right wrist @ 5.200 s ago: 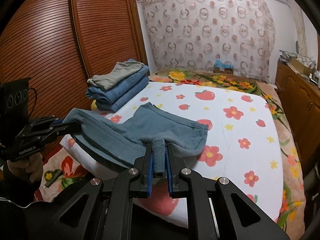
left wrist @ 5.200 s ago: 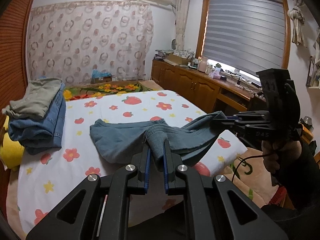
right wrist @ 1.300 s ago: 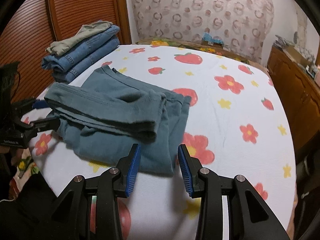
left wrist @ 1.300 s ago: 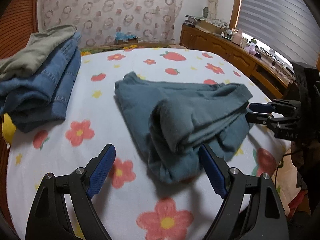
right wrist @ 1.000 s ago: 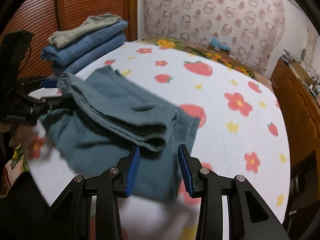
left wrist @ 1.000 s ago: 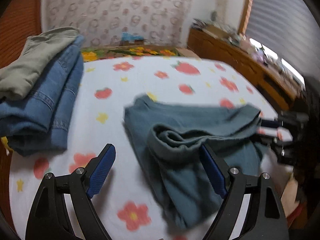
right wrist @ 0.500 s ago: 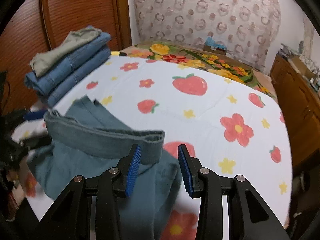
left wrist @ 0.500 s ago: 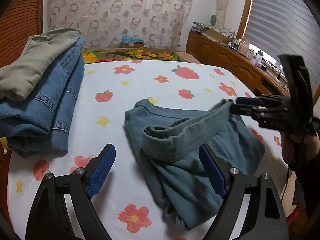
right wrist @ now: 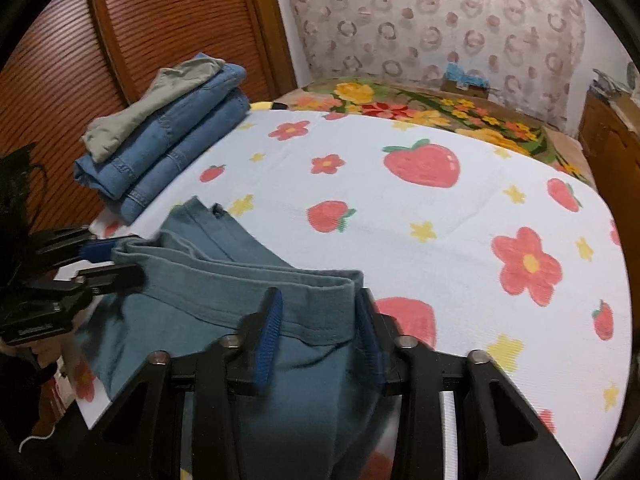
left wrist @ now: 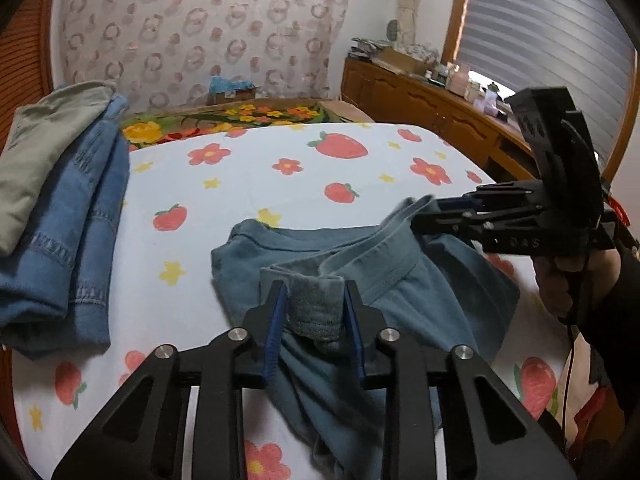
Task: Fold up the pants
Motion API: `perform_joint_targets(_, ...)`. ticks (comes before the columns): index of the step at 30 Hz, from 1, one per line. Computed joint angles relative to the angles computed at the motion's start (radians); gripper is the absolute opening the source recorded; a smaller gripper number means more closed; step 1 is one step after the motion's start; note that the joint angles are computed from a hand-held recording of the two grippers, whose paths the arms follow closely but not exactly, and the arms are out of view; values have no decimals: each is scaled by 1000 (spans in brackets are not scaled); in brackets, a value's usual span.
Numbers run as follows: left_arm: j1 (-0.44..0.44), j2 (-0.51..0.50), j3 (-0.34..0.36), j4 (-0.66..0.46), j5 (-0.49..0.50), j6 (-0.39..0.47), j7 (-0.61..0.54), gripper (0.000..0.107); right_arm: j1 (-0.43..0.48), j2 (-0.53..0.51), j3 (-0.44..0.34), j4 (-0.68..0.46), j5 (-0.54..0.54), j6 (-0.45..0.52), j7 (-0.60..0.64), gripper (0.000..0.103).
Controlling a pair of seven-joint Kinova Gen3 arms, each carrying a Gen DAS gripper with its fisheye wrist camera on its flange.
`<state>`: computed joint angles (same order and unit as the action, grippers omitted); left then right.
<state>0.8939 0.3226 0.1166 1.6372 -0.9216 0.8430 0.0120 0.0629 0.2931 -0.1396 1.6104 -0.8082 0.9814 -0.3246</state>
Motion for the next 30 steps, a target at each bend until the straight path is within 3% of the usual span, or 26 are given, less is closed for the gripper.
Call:
perform_joint_targets(5, 36, 6, -14, -22, -71, 39, 31, 16, 62, -22, -7, 52, -117, 14, 122, 8)
perform_joint_targets(9, 37, 3, -10, -35, -122, 53, 75, 16, 59, -83, 21, 138, -207, -84, 167, 8)
perform_joint_targets(13, 22, 26, 1, -81, -91, 86, 23, 17, 1, -112, 40, 169, -175, -177, 107, 8)
perform_joint_targets(16, 23, 35, 0, -100, -49, 118, -1, 30, -49, -115, 38, 181, -105, -248, 41, 8)
perform_joint_targets(18, 37, 30, -6, -88, -51, 129, 16, 51, -63, -108, 35, 178, -70, -262, 1, 8)
perform_joint_targets(20, 45, 12, -5, -56, -64, 118, 47, 61, -65, -103, 29, 164, -51, -261, -25, 8)
perform_joint_targets(21, 44, 7, 0, -50, -61, 120, 53, 76, -64, -102, 29, 152, -39, -250, -40, 11)
perform_joint_targets(22, 46, 6, 5, -48, -54, 132, 56, 82, -59, -103, 29, 142, -30, -231, -51, 15)
perform_joint_targets(26, 74, -10, 23, -3, -75, 153, 139, 82, -25, -142, 36, 161, -48, -200, -6, 35)
perform_joint_targets(30, 98, -9, 51, 26, -77, 171, 194, 82, 20, -184, 76, 212, -99, -121, 104, 35)
